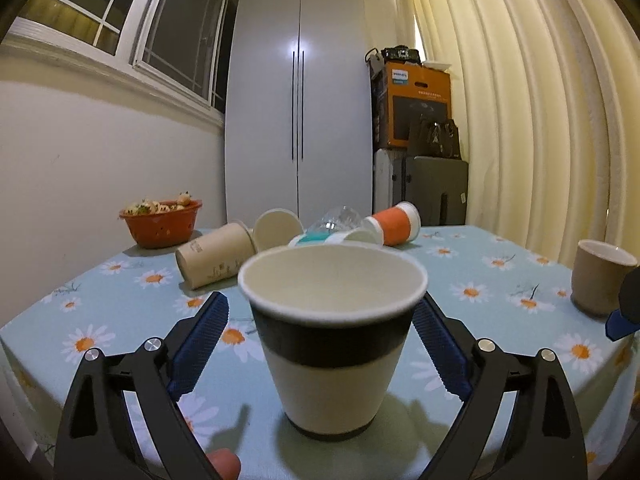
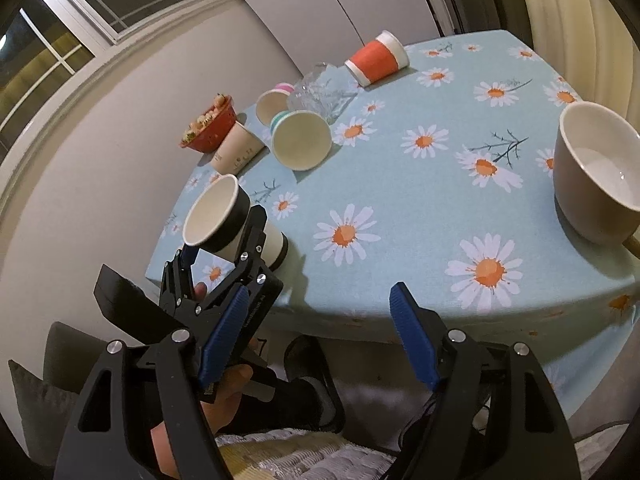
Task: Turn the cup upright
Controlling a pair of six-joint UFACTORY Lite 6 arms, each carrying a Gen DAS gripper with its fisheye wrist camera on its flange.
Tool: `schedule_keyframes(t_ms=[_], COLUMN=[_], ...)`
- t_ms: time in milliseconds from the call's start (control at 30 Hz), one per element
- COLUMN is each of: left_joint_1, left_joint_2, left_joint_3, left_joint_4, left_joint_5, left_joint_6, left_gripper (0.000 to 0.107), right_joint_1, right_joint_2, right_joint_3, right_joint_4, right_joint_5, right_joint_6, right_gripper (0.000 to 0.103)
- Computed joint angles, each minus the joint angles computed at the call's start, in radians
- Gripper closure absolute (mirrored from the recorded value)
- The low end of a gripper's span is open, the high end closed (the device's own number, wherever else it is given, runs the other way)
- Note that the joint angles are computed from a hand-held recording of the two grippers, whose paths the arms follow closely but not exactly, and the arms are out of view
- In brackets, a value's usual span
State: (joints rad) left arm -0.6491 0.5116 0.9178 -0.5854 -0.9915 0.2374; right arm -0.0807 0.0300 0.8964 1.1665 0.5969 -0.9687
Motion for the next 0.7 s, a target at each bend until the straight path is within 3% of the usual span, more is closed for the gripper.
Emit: schedule_keyframes(t_ms=[100, 433, 533, 567, 700], left_joint_1=[0.002, 0.001, 0.005, 0.008, 0.084], left_joint_2=[-0.043, -0.356, -0.527, -0.573, -0.807], left_joint_3=[-0.025, -0.219, -0.305, -0.323, -0.400], left_joint_4=[0.004, 0.001, 0.021, 0.017, 0.088], left_joint_5=[0.024, 0.160, 0.234, 0.258, 0.460], left_joint_6=[0.002, 0.080, 0.121, 0.136, 0.131], left_gripper=[0.010, 0.010, 0.010, 0.010, 0.010], right_joint_1=[-0.019, -0.013, 0.015, 0.029, 0.108], right_joint_2=[-0.048, -0.246, -0.313, -0.348, -0.411], right_joint_3=[-0.034, -0.157, -0.198, -0.219, -0.251], right_joint_4=[0.054, 0.159, 0.177, 0.181, 0.153], right_joint_5=[0.008, -0.076, -0.125, -0.150, -0.250], right_joint_6=[-0.059, -0.171, -0.201, -0.212, -0.212], right_gripper=[0.027, 0.014, 0.014, 0.009, 0.005])
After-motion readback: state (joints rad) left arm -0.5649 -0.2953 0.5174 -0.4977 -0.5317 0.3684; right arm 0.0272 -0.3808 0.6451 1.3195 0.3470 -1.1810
